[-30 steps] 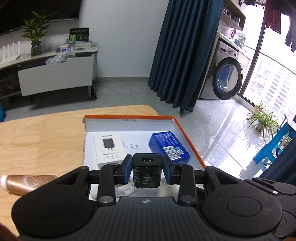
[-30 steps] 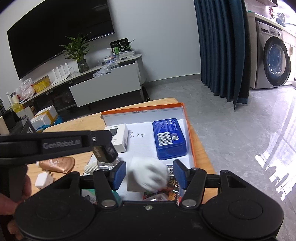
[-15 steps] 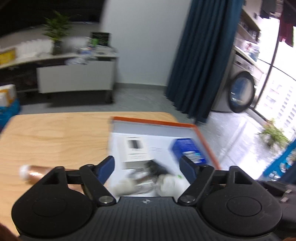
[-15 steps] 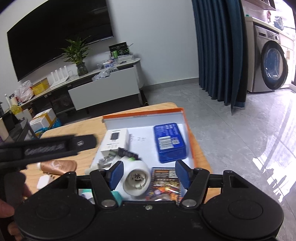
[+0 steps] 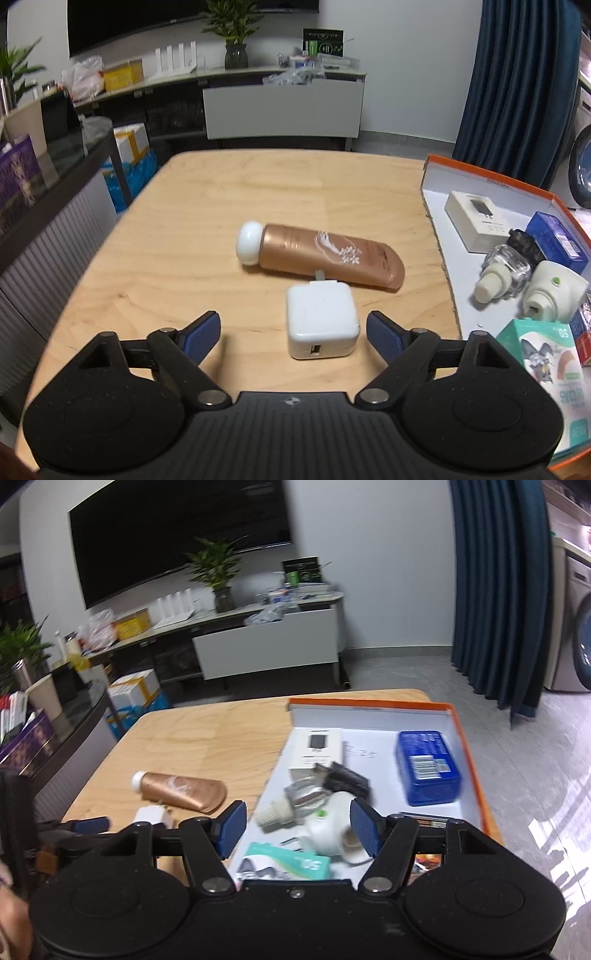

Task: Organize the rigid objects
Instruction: 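Grasp the white USB charger cube with the left tool while the right tool grasps the brown lotion tube, then carry the white cube and brown tube with both tools over the box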

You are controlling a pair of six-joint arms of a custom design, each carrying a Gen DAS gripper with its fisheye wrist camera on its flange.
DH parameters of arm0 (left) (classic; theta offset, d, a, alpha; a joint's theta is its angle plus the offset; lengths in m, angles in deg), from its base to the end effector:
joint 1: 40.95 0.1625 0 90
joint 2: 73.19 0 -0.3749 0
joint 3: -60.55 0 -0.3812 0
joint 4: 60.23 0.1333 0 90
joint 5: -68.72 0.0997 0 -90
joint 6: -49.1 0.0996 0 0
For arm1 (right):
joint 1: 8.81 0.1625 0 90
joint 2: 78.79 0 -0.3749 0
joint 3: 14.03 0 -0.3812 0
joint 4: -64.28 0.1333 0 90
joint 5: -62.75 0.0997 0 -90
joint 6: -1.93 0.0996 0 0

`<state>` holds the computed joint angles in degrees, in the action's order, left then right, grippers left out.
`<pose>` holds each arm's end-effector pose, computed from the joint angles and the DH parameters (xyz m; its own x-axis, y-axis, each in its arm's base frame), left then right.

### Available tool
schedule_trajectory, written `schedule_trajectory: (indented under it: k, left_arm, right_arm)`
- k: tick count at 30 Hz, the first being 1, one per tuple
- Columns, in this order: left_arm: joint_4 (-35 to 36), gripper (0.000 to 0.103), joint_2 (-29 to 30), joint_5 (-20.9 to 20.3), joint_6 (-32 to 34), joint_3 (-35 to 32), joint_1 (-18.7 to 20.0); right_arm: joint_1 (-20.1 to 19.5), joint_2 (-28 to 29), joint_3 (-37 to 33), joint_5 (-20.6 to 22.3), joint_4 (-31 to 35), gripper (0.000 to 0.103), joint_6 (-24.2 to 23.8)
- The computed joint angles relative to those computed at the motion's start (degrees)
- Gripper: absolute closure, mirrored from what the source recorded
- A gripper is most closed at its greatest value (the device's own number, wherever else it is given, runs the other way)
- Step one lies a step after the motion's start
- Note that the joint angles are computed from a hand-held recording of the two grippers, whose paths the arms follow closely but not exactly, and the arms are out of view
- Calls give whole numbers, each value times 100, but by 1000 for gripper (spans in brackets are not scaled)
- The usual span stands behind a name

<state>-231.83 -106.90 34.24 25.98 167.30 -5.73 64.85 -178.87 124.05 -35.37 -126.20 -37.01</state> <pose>-0.3088 -0.4817 -0.0350 -0.7097 0.1363 -0.6912 0.5754 0.6783 -0.4570 0.0108 -0.3870 0.3398 -0.7932 0.0315 0.6082 -0.4738 0.5955 -0.6488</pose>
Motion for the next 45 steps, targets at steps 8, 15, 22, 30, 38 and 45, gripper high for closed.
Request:
schedule_trajectory:
  k: [8, 15, 22, 30, 38, 45]
  left_arm:
    - [-713, 61, -22, -378, 506, 73, 206]
    - [-921, 61, -643, -107, 295, 792, 119]
    - [-1261, 61, -1128, 85, 242, 1270, 165]
    - [-1644, 61, -1024, 2, 446, 1177, 298]
    - [-1778, 61, -1014, -92, 594, 1166, 238]
    - [-1950, 61, -906, -277, 987, 1023, -119]
  right_arm:
    - [287, 383, -219, 17, 527, 28, -387]
    - [737, 1493, -1372, 96, 2005, 28, -1435]
    - [1204, 3202, -2927, -627, 2956, 27, -2619]
    - [1184, 3798, -3654, -657, 3437, 54, -2030]
    - [1034, 3109, -2472, -211, 1786, 59, -766]
    - [931, 1974, -1436, 228, 662, 60, -156]
